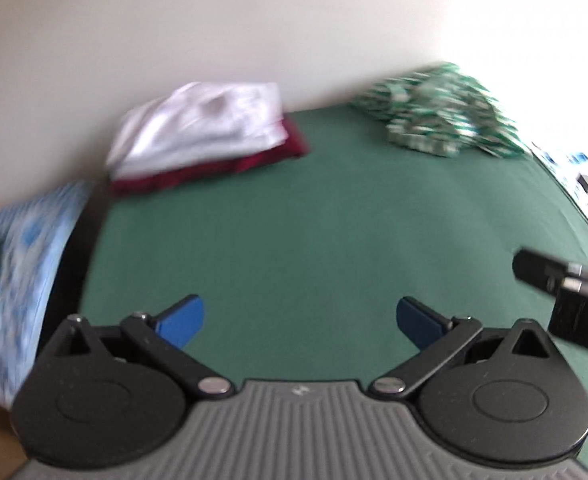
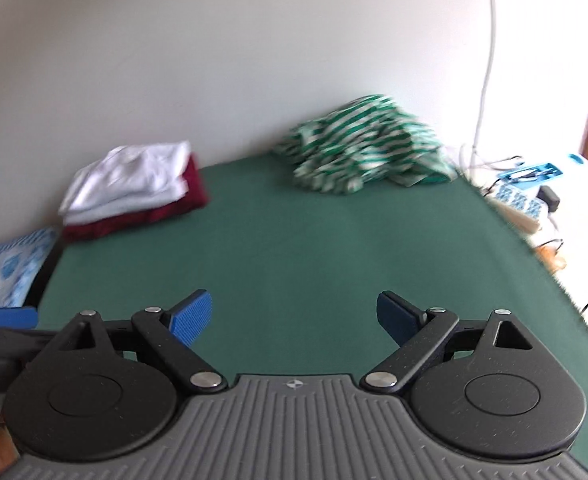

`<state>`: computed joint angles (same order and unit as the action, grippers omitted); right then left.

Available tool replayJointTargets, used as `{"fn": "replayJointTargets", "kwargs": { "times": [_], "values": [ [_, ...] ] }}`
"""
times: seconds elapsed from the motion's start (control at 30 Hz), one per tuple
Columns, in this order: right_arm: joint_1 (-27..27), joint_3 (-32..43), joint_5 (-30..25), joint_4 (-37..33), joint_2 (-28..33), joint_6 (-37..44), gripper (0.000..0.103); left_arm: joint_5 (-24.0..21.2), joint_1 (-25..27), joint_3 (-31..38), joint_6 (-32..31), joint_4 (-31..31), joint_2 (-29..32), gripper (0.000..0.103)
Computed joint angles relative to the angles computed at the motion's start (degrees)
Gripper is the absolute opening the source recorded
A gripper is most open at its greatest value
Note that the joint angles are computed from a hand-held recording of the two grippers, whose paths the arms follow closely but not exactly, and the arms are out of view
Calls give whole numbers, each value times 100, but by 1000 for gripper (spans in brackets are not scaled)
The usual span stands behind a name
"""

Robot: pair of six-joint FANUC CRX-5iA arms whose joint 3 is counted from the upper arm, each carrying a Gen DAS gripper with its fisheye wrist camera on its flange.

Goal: Fold clothes
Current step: 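Move both tools toward the crumpled green-and-white striped shirt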

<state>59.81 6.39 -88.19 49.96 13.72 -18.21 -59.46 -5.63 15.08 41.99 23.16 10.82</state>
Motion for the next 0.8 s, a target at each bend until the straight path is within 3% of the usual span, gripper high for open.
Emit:
{"fn": "replayJointTargets", "kwargs": {
  "times": [0.1, 0.2, 0.4, 0.6, 0.8],
  "values": [
    [-283, -174, -64, -97, -458, 486, 92, 84, -465, 562, -92, -114, 257, 102],
    [-642, -76, -135, -102, -793, 1150, 92, 536, -851, 985, 58, -220, 422, 102],
    [-1390, 579, -11, -369, -1082, 2235, 92, 812, -1427, 2277, 618, -898, 940, 102],
    [-1881, 1129, -34, -45, -892, 3419, 92, 497, -1689, 4038, 1081, -1316, 1711, 102],
    [-2077, 892, 260, -65, -997, 3654, 92, 625, -1833, 4589, 1317, -1752, 2005, 102]
  ]
}}
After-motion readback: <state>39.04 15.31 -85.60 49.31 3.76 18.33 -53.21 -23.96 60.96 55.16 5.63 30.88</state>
